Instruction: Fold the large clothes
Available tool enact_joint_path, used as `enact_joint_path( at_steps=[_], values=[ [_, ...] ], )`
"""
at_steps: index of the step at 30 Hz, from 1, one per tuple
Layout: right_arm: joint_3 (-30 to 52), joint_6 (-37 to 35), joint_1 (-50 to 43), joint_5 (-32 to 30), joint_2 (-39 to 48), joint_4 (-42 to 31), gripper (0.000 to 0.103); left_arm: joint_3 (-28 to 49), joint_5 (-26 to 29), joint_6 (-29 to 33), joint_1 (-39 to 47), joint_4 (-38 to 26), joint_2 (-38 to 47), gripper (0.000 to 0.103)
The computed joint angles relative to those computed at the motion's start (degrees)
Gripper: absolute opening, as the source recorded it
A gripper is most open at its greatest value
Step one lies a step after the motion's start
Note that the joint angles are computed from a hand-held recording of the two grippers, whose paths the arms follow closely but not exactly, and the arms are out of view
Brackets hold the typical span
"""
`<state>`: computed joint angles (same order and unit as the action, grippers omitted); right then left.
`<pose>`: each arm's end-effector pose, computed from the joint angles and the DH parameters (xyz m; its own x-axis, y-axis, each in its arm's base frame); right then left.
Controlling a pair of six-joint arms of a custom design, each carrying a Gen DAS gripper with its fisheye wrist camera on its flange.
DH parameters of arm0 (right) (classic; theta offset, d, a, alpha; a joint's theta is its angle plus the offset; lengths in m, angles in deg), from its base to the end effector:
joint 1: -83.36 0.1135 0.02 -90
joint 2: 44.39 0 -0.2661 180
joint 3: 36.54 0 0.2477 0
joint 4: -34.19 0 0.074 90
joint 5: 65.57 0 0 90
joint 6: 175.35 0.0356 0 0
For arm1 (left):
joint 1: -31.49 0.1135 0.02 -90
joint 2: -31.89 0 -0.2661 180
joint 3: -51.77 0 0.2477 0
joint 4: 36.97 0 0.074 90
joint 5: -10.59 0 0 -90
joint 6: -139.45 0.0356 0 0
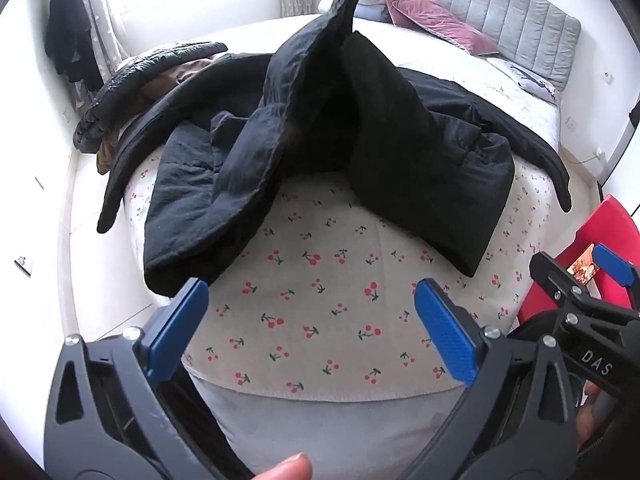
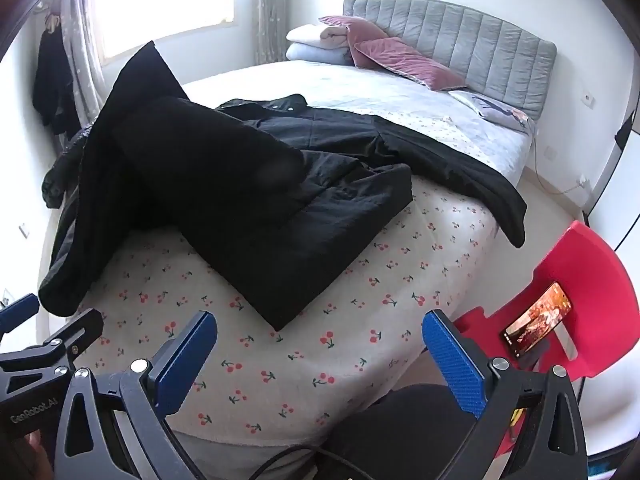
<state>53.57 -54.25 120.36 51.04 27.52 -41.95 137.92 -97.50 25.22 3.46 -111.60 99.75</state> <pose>0.1924 0.1250 0.3541 -0.7594 0.0060 -0.6506 0.0515 0.9974 -0.0509 0.1947 -0.0911 0.3480 -0.7910 -0.0209 -0.6115 -0.0327 0.9994 0.0082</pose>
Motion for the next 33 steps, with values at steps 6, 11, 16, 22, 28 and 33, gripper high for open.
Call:
enact_joint_path(
  at_steps=[6,11,16,22,28,33],
  values=[
    [0.8,-0.3,-0.3,0.4,1.4,0.4,0.103,0.0,0.9,1.0,1.6,1.0,0.0,0.102],
    [1.2,-0.5,-0.5,0.1,2.2,0.3,0.103,-0.2,0.9,1.2,1.6,1.3,0.2,0.102],
    [0.9,-0.2,-0.6,0.0,2.4,0.5,0.103,-0.2,1.2,1.1,1.6,1.3,0.2,0.102],
    [0.5,0.0,-1.0,-0.5,2.8,0.6,0.103,-0.2,1.4,1.4,1.9,1.8,0.7,0.102],
    [0.2,-0.2,-0.9,-0.3,2.6,0.8,0.103,-0.7,1.3,1.4,1.9,2.2,0.8,0.102],
    [0.1,0.1,-0.4,-0.2,2.8,0.9,0.103,-1.1,1.4,1.5,1.9,2.4,0.5,0.102]
  ],
)
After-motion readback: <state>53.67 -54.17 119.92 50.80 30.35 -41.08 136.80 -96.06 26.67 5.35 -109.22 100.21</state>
